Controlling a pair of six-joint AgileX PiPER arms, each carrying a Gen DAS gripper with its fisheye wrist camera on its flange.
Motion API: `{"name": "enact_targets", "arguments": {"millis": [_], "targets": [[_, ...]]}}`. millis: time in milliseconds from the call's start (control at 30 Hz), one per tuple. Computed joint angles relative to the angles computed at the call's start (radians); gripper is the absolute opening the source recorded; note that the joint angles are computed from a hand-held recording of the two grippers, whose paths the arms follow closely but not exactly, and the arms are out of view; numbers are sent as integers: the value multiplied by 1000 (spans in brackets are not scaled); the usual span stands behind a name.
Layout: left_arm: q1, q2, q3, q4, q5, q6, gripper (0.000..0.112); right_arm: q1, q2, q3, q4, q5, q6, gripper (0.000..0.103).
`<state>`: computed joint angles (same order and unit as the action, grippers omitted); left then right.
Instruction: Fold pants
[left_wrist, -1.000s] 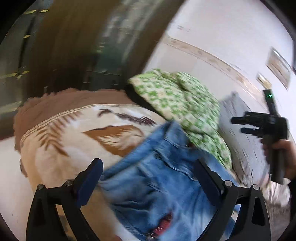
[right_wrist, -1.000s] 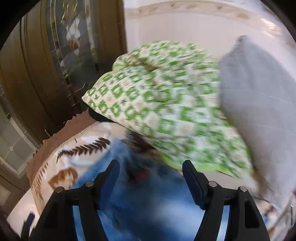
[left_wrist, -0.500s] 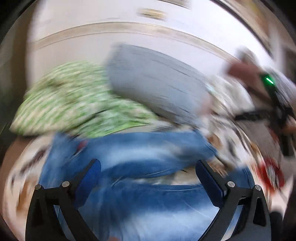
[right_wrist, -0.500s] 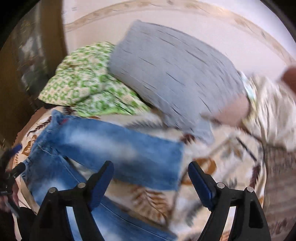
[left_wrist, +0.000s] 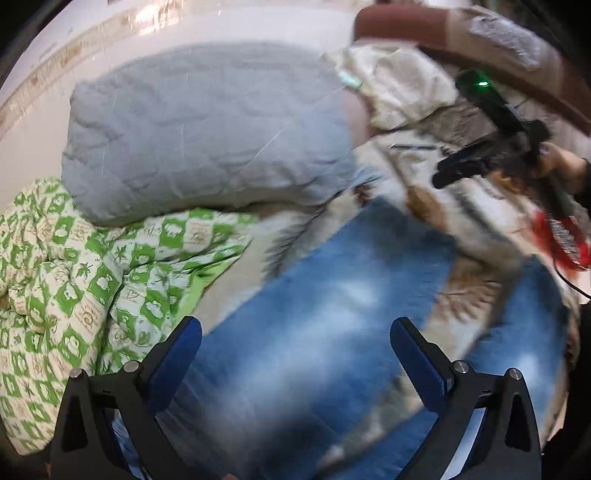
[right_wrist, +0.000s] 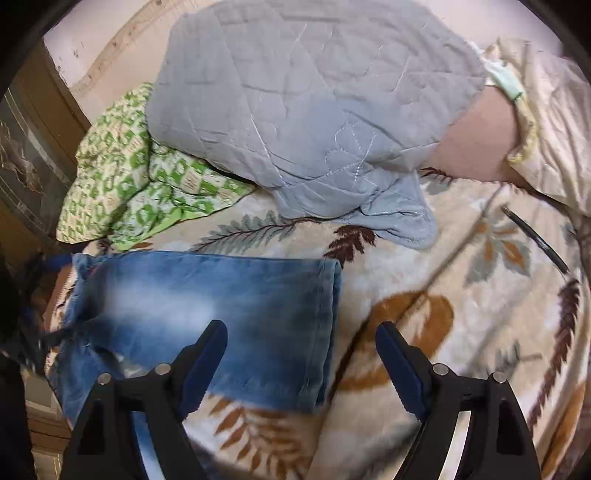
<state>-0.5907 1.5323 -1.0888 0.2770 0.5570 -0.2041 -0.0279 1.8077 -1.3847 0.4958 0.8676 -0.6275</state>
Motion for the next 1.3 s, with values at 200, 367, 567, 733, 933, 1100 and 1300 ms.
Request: {"name": "enact_targets", "arguments": {"millis": [200,367,567,733,933,1100,1300], "targets": [[72,214,-166,-47,64,151,102,41,209,-176,-70,8,69,85],[128,341,-249,-137,82,308,101,38,340,-301,-42,50,37,85],[193,402,-309,-258,112,423,90,48,381,-329,-9,70,-40,77],[223,457,-360,-296,193,454,57,85,391,-330,-88,35,-19,36],[193,403,-313,-253,190,438,8,109,301,-236,-82,-32,-75,15],[126,246,-245,-149,191,319,7,107,138,-109,-80,-81,-116,14],[-51,-36,-101,25,216,87,7,88,-206,174,-61,-211,-245,14]]}}
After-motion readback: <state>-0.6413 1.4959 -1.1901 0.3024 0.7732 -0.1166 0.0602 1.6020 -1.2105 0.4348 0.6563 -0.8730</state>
